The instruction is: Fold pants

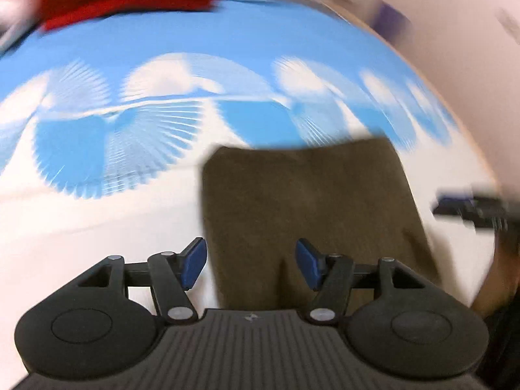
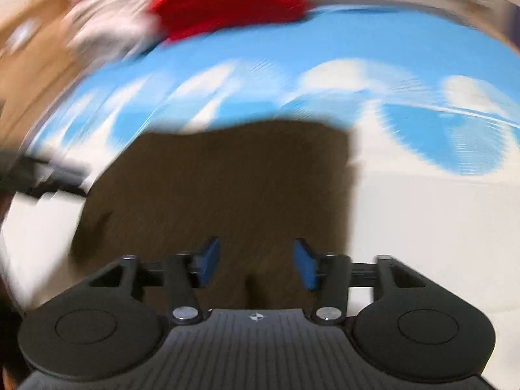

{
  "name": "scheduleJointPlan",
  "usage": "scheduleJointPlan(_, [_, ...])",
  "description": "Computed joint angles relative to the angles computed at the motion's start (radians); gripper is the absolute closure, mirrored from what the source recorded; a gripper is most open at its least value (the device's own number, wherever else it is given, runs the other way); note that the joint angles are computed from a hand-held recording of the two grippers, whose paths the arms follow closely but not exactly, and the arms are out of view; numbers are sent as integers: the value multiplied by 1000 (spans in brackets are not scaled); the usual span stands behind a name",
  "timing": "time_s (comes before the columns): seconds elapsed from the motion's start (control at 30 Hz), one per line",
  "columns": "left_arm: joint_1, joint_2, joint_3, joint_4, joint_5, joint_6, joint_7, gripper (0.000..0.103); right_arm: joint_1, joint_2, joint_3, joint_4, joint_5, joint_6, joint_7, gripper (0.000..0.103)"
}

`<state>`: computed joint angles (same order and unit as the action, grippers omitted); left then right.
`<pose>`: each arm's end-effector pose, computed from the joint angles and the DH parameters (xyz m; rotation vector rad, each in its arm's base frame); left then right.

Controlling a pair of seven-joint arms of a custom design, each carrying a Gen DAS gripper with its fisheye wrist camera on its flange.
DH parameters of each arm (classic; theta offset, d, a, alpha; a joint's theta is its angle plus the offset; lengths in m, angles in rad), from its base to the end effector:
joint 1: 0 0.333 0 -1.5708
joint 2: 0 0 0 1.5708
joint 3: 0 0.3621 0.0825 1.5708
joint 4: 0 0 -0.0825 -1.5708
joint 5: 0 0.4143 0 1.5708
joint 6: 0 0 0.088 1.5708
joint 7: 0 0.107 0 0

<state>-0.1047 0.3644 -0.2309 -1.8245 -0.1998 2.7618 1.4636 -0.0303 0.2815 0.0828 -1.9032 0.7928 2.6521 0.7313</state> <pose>0.6905 -0.2122 0.4316 -2.0069 2.0585 -0.8789 0.6882 0.0123 0.4243 -1.9528 1.5044 -0.2455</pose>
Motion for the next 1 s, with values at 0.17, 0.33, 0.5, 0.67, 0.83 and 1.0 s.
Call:
scheduleJointPlan(0.17, [-11, 92, 29, 95, -23, -13, -161, 33, 21, 138, -35, 147, -63, 51, 311, 25])
scheduleJointPlan(0.33, [5, 159, 22, 165, -27, -45, -226, 27, -9, 264, -13, 291, -117, 9, 502, 24])
scheduleJointPlan(0.5, [32, 229, -7, 226, -55, -51, -242, 24, -4, 333, -8, 367, -230, -38, 651, 18])
scheduleJointPlan(0.67, [72, 273, -53, 266, -102, -52, -183, 34, -37, 366, 33, 405, -257, -53, 642, 19])
scheduleJointPlan(0.83, [107, 238, -80, 247, -119, -47, -97, 87, -52, 354, 58, 412, -256, -61, 588, 56])
scheduleJointPlan(1.0, [171, 184, -144, 183, -248, 26, 80, 86, -92, 332, 118, 390, -192, -5, 435, 69])
